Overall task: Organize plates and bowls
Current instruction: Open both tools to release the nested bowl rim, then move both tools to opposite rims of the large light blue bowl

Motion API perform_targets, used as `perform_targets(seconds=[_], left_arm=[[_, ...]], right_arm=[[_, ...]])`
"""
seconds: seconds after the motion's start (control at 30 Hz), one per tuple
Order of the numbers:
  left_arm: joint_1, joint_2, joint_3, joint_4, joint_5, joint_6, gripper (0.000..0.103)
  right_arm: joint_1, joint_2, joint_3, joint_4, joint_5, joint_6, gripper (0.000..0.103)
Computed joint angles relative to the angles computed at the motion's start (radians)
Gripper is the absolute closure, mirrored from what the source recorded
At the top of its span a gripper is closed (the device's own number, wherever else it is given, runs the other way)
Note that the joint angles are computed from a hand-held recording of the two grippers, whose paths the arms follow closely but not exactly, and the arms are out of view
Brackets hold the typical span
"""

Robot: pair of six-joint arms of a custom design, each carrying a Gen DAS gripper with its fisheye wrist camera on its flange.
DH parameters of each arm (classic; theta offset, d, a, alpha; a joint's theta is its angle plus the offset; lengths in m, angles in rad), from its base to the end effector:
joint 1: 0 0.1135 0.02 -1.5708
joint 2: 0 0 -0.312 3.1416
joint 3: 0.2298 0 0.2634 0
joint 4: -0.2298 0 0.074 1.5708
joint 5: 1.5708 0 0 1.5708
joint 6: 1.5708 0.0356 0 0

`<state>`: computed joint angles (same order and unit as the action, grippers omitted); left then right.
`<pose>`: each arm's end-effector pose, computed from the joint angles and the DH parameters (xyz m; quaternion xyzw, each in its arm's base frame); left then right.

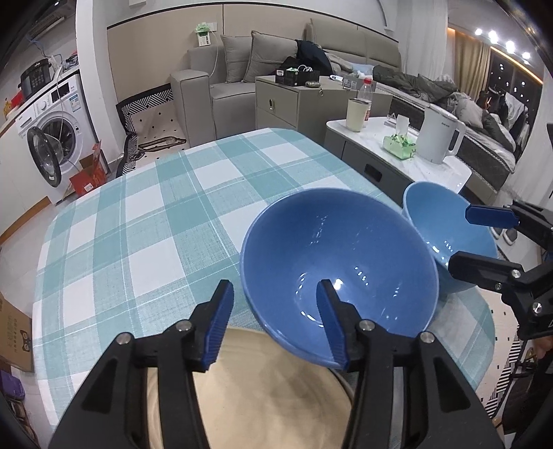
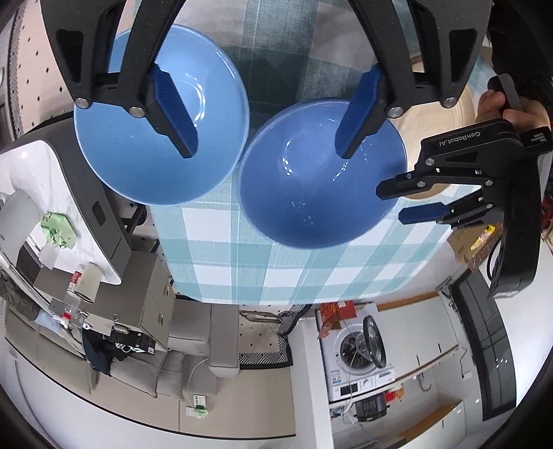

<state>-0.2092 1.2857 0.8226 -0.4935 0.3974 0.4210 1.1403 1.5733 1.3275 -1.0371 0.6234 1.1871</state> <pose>0.2418 -0.0654 0.2647 0.3463 0.8700 -0.1558 0.3146 0.1497 0.2761 0.3226 0.0660 0.9407 0.0052 0.3328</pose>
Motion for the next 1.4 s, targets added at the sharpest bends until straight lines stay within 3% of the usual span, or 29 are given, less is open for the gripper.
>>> perform_targets(seconds=[0.03,0.1,0.13,0.17,0.4,0.57,0.73,1.03,1.2,1.4], left_arm=[[0.005,0.0,0.006,-0.01,0.015,-0.002,0.051],[0.009,0.002,0.017,-0.027,0.043,-0.004,0.035],[0.009,-0.006,0.013,-0.02,0.052,-0.012,0.014],[0.01,-0.021,0.002,0.0,0.057,-0.023,0.003],[-0.02,-0.066,0.0,0.012,0.079,-0.054,0.003],[-0.056,-0.071,0.009,0.009,0.07,-0.088,0.003],[-0.111,-0.087,0.004,0.019,0.04,-0.118,0.003],[-0.229,-0.09,0.014,0.036,-0.043,-0.173,0.003],[-0.311,-0.083,0.024,0.053,-0.1,-0.193,0.003],[-0.396,-0.036,0.049,0.074,-0.155,-0.214,0.003]], right_arm=[[0.005,-0.01,-0.005,-0.008,0.009,0.021,0.013],[0.015,-0.026,-0.013,-0.027,0.024,0.06,0.009],[0.021,-0.034,-0.017,-0.032,0.029,0.072,0.007],[0.026,-0.043,-0.024,-0.035,0.036,0.086,0.004],[0.094,-0.095,-0.069,-0.091,0.084,0.238,0.001],[0.173,-0.109,-0.085,-0.208,0.13,0.434,0.001],[0.238,-0.134,-0.116,-0.301,0.148,0.612,0.001],[0.31,-0.199,-0.163,-0.434,0.142,0.823,0.001],[0.337,-0.245,-0.202,-0.457,0.138,0.903,0.001],[0.321,-0.28,-0.247,-0.441,0.098,0.896,0.001]])
